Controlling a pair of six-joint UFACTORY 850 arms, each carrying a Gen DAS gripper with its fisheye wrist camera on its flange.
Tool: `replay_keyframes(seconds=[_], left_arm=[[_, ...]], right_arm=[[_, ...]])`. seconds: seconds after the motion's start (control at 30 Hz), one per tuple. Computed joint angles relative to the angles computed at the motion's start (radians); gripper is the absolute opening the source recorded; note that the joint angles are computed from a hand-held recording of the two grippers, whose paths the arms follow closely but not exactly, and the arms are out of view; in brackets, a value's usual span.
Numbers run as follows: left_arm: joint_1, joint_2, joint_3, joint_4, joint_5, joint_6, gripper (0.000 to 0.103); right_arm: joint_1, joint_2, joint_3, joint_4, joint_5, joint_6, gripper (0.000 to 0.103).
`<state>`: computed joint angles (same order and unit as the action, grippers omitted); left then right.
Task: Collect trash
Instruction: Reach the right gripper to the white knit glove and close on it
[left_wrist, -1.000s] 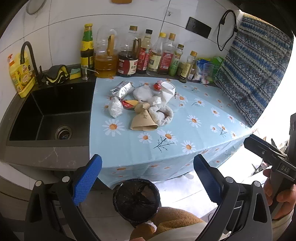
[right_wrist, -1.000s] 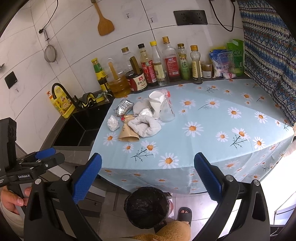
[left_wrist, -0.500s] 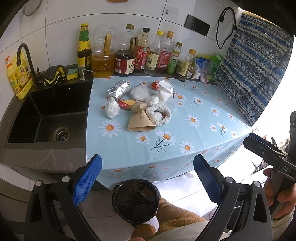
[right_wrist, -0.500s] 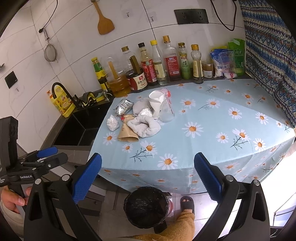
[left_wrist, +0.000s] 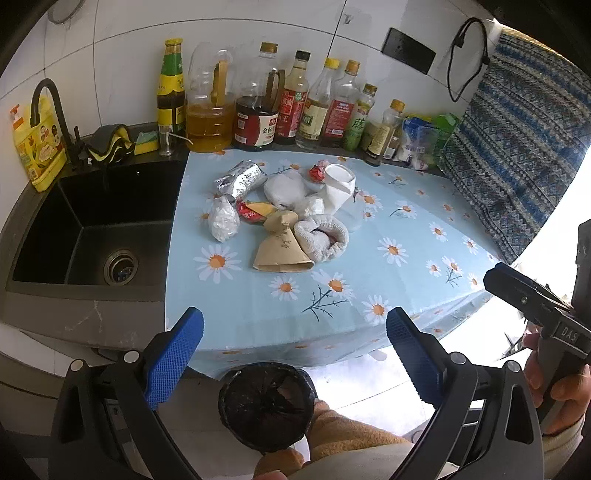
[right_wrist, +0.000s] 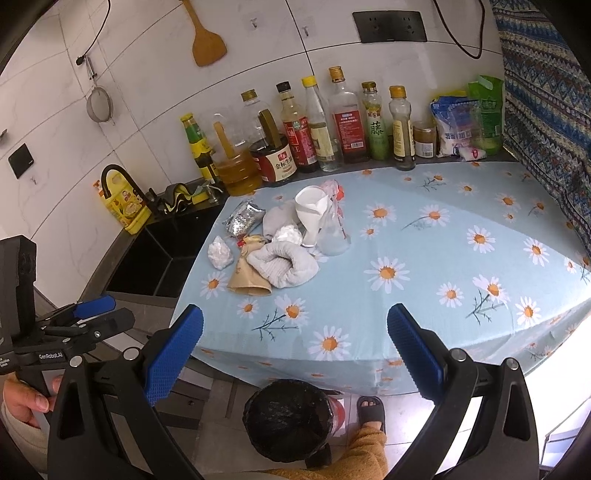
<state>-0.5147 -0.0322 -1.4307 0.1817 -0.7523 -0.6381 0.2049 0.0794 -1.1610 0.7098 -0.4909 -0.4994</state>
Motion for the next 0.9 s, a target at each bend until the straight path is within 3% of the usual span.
replay_keyframes(seconds=[0.43, 0.9], left_arm=[[0.055, -0.113, -0.078, -0.111, -0.014, 0.073, 0.096], [0.134, -0.211, -0.134, -0.258, -0.049, 0.116, 0.096]], right_arm=[[-0.041, -0.167, -0.130, 0.087, -0.092, -0.125, 0.099], [-0.033, -0.414, -0.348, 0.127, -0.227, -0.210, 0.098]])
